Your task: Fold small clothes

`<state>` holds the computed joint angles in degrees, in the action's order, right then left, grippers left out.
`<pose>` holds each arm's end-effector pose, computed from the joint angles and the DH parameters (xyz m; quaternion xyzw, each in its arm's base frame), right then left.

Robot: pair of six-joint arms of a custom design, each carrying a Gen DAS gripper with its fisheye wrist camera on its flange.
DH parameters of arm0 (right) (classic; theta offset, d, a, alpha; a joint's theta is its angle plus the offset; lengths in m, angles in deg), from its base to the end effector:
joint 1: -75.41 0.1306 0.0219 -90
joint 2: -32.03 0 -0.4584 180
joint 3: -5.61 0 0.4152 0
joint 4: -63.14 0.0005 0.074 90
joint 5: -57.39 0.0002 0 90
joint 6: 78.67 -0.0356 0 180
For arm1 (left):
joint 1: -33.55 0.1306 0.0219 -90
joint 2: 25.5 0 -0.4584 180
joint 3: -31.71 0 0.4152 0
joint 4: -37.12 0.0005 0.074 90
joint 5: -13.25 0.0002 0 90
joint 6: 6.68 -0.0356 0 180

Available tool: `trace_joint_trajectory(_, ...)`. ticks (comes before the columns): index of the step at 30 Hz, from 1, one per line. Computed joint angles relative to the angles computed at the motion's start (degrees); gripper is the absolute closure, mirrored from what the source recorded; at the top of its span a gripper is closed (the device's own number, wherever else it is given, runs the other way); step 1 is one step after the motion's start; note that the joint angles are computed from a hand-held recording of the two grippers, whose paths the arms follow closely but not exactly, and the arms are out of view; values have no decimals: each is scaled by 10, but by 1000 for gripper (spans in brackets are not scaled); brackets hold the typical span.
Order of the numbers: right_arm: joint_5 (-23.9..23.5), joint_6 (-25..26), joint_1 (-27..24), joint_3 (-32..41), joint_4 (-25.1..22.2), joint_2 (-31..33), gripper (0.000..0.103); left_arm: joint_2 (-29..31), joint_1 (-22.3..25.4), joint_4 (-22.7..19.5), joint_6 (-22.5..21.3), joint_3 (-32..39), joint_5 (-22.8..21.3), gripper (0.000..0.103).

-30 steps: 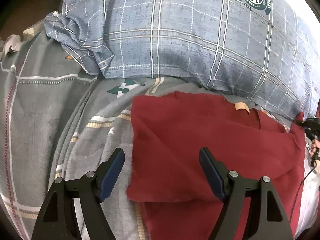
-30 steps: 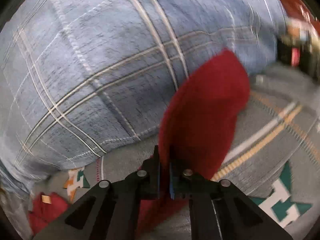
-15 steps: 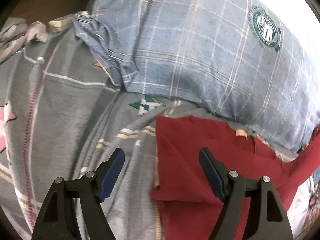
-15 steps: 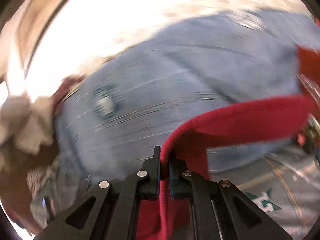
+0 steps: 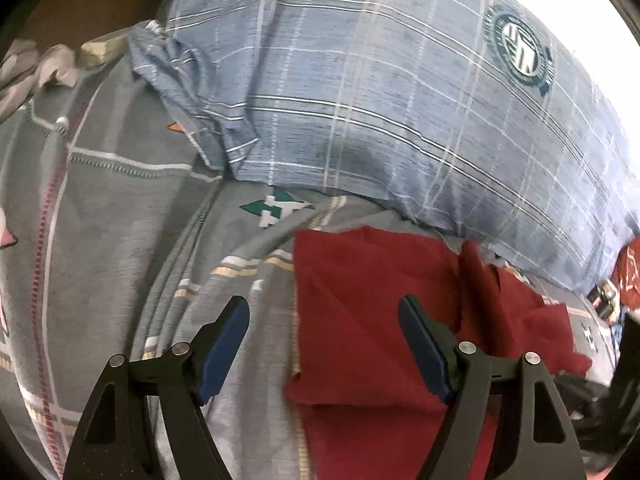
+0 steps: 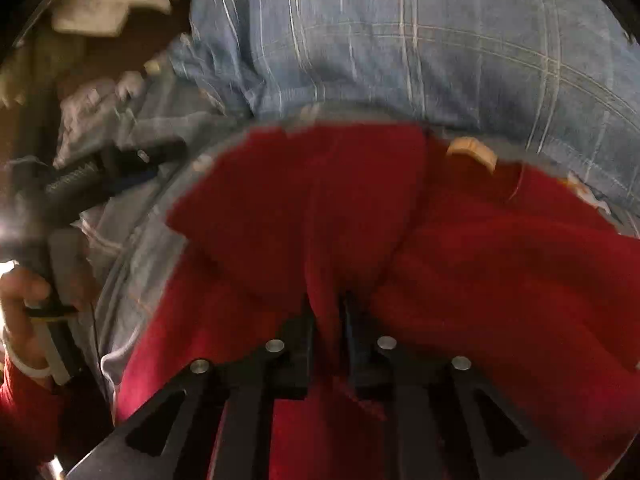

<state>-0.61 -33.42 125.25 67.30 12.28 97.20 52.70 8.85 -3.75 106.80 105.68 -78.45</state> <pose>0.2111 0.2202 0.4367 0.0437 0.9179 0.0383 0.3924 0.3813 -0.1748 0.4709 0.0042 0.9241 -0.1433 0.3542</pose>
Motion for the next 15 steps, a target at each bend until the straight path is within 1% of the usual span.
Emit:
trace_joint_trajectory(1,1,-10,6,4,-6,-10,47,1,-2,0,-2,1,-1,26)
trace_joint_trajectory(2,12,-18,14,0,2,-24,39,3,-3,-1,-4,2,-1,26)
trace_joint_trajectory(3,22,-22,21,-1,-4,-32,40,5,-6,-2,-6,3,-2,26)
trace_joint_trajectory(5,30,-30,25,4,-34,-35,40,6,-9,-4,-10,3,-6,26)
trace_joint_trajectory(7,31,-39,26,1,-30,-37,40,7,-10,-8,-12,3,-9,26)
trace_joint_trajectory(9,32,-52,30,-6,-15,-48,40,7,-10,-11,-10,3,-8,26)
trace_joint_trajectory(10,31,-49,25,-3,-8,-47,40,6,-9,-12,-8,3,-7,26)
trace_joint_trajectory(11,41,-60,31,-6,-7,-52,40,5,-8,-13,-6,3,-6,26)
trace_joint_trajectory(13,52,-78,36,-9,-11,-60,40,2,-5,-15,-4,2,2,26)
trace_joint_trajectory(15,63,-107,48,-7,-23,-65,39,-5,-4,-12,-3,0,9,26)
